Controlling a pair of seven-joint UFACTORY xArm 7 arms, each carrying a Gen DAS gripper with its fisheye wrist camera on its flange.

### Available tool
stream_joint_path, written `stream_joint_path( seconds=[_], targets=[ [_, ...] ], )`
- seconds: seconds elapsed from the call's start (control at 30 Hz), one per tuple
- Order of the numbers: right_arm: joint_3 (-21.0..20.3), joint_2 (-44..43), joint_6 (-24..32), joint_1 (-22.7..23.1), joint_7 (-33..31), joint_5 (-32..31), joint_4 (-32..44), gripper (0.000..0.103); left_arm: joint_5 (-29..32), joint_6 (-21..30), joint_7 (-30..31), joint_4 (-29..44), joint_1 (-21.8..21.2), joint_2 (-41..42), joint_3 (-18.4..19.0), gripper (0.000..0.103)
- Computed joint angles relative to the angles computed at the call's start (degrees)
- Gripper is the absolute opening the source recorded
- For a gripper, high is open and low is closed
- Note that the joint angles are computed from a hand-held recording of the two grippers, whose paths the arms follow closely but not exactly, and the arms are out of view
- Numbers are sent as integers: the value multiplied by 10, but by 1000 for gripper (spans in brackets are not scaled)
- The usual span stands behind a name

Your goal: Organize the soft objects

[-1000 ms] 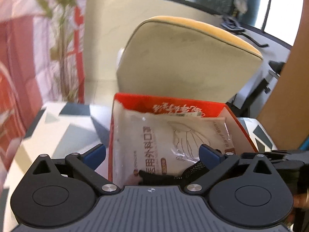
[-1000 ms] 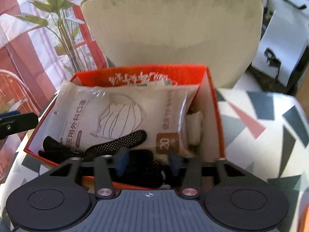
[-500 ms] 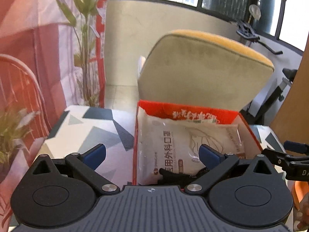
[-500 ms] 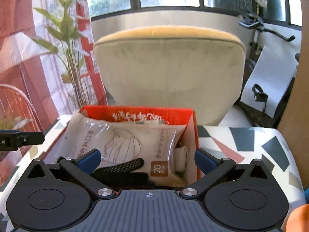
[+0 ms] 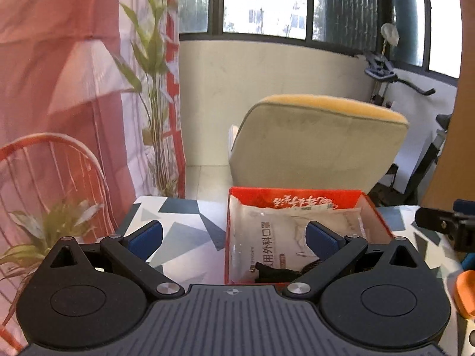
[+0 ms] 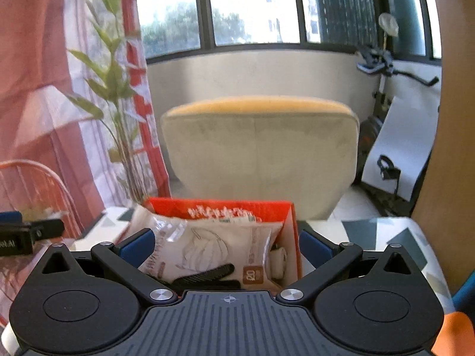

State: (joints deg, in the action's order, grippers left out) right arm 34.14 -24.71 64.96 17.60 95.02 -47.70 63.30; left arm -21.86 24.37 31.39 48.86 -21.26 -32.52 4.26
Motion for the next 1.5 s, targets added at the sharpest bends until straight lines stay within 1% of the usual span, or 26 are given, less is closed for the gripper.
stream_joint_path(
  seconds=[0.1,0.17,0.27,0.37,0.5,0.6,0.73,0.8,0.87,1.0,1.07,1.1,1.5],
  targets=[
    [22,1,46,2,-8,5,33,103,11,-2,-12,-21,12,-47,-11,103],
    [44,3,87,2,-10,6,60,103,18,-2,-15,-33,12,-76,-10,103],
    [77,5,134,0,-3,-2,92,103,19,27,-10,-40,-6,-122,7,103],
    [107,0,171,-1,8,2,115,103,22,57,-7,-49,-10,-165,14,103],
    [173,12,243,-23,8,3,163,103,31,72,-1,-66,-10,-219,14,103],
    [229,14,286,-55,7,3,197,103,36,87,-4,-72,-8,-253,13,103],
    [314,6,337,-126,-10,11,249,103,43,99,-12,-76,-1,-286,11,103],
    [346,-11,352,-161,-24,20,270,103,48,103,-15,-76,2,-300,11,103],
    [366,-28,358,-189,-40,32,287,103,53,109,-23,-75,8,-309,9,103],
    [377,-63,364,-221,-76,58,305,103,62,114,-32,-77,16,-325,5,103],
    [368,-79,358,-226,-85,71,303,103,66,113,-38,-80,19,-330,2,103],
    [365,-87,356,-230,-90,79,304,103,67,104,-32,-73,13,-314,9,103],
    [335,-168,329,-292,-156,167,305,103,74,104,-38,-75,15,-320,12,103]
  ],
)
